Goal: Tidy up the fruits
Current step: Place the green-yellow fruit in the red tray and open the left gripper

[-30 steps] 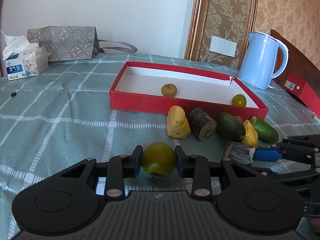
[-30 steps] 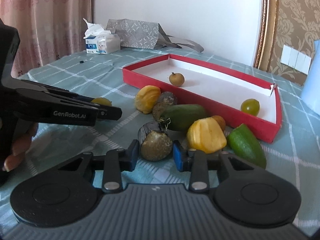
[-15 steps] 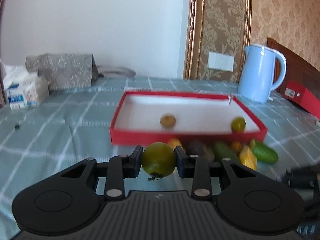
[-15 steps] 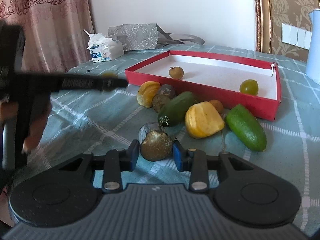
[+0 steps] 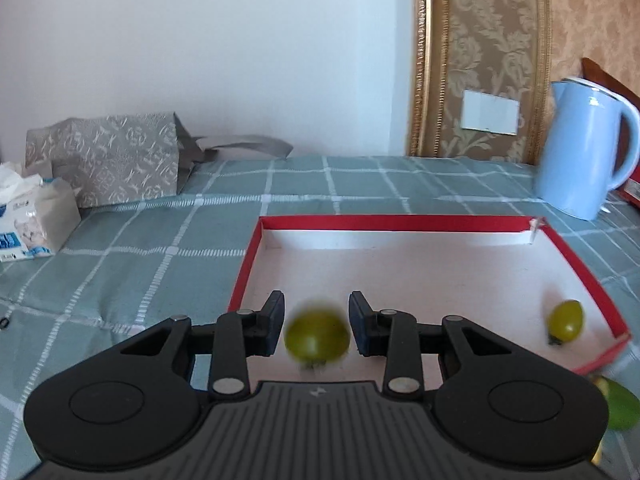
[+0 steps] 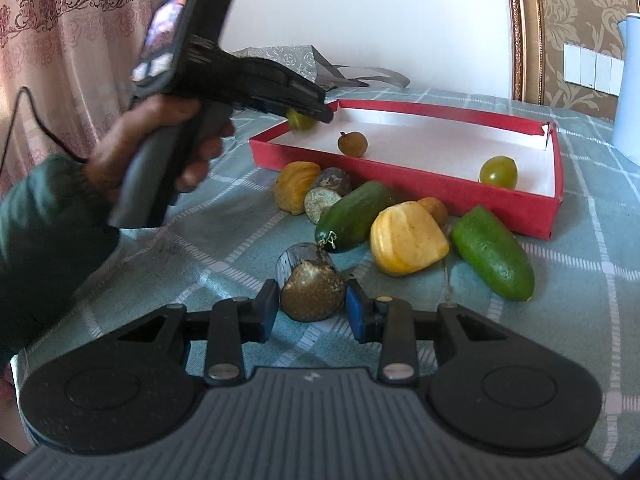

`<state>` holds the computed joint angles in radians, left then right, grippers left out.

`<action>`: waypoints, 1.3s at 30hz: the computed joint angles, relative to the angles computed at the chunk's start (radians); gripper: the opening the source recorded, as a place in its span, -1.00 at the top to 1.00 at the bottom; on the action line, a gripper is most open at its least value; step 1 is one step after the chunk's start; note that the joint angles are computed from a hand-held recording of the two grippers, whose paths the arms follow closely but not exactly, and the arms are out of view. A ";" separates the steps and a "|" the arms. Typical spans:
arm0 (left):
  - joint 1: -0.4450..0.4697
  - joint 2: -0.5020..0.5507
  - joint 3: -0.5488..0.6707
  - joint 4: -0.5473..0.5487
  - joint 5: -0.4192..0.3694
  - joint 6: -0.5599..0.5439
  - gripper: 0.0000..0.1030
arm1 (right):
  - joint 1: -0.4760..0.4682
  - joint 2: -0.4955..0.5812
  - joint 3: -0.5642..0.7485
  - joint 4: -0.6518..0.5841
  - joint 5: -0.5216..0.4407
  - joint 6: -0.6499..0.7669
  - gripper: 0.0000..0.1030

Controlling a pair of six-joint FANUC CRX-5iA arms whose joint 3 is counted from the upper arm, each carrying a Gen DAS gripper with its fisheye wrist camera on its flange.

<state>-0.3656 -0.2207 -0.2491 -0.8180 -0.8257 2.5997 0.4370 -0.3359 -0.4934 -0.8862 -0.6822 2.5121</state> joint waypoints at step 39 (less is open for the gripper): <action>-0.227 -0.190 -0.194 0.014 -0.131 0.123 -0.70 | 0.131 -0.094 -0.093 0.175 0.141 -0.165 0.35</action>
<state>-0.5922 -0.4107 -0.4427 -0.8040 -0.9571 2.7229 0.5682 -0.4299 -0.5867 -0.7113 -0.5413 2.3469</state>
